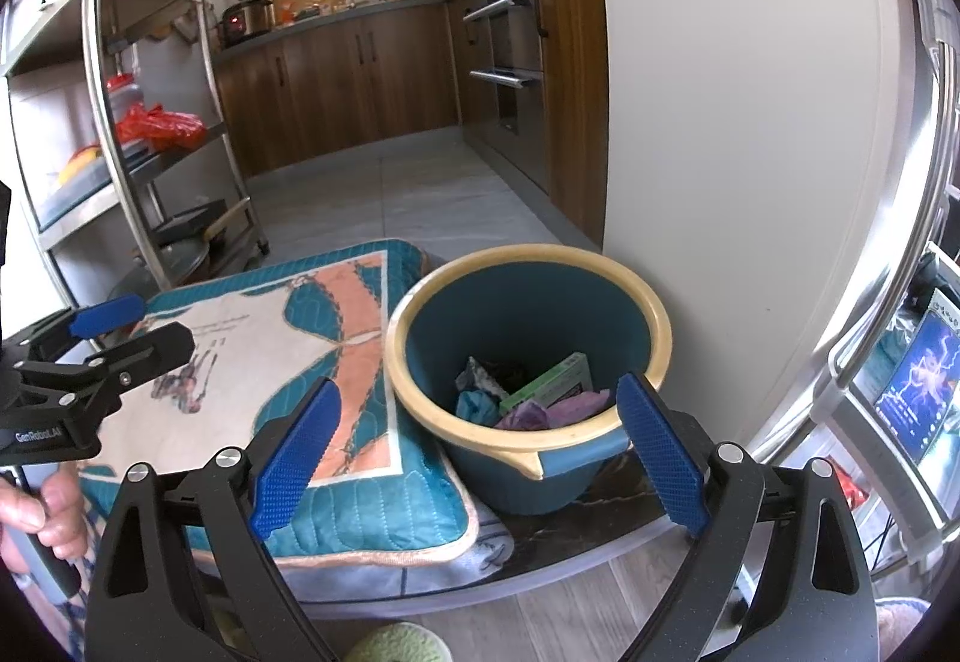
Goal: Collect trash
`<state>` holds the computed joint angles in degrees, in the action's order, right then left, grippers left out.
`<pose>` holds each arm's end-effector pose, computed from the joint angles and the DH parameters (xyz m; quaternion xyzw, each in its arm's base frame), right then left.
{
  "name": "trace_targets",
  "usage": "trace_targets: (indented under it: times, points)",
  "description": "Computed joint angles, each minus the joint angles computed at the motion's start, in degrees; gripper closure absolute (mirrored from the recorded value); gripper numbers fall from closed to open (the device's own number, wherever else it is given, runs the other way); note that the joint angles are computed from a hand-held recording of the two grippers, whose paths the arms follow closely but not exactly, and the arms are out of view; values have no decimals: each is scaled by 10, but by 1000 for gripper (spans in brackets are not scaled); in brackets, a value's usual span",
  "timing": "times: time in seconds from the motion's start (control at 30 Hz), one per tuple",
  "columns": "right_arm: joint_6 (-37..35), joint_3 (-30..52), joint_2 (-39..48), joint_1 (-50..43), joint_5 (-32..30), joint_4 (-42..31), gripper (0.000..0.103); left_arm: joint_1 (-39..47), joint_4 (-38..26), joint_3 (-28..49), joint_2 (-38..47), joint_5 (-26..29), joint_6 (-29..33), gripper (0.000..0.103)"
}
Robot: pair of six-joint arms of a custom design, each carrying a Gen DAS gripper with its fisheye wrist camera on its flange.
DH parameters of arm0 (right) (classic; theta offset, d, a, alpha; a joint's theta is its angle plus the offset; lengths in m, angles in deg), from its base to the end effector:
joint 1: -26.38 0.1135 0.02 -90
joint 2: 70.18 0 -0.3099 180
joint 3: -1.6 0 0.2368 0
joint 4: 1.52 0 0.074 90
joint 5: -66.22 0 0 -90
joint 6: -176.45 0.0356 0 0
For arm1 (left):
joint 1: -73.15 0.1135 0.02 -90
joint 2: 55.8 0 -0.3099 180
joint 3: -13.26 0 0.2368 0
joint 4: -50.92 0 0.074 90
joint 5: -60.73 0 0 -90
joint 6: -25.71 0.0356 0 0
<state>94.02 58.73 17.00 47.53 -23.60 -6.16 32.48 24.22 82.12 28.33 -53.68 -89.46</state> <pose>0.2797 0.1081 0.2421 -0.1040 0.8796 0.1138 0.4500 0.2340 -0.1817 0.2882 0.0351 0.8962 -0.0541 0.4389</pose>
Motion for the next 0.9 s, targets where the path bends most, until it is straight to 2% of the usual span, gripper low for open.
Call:
trace_targets:
  times: [0.9]
  points:
    - [2,0,-1,3,1,-2,10,0,12,-11,-4,8,4,5]
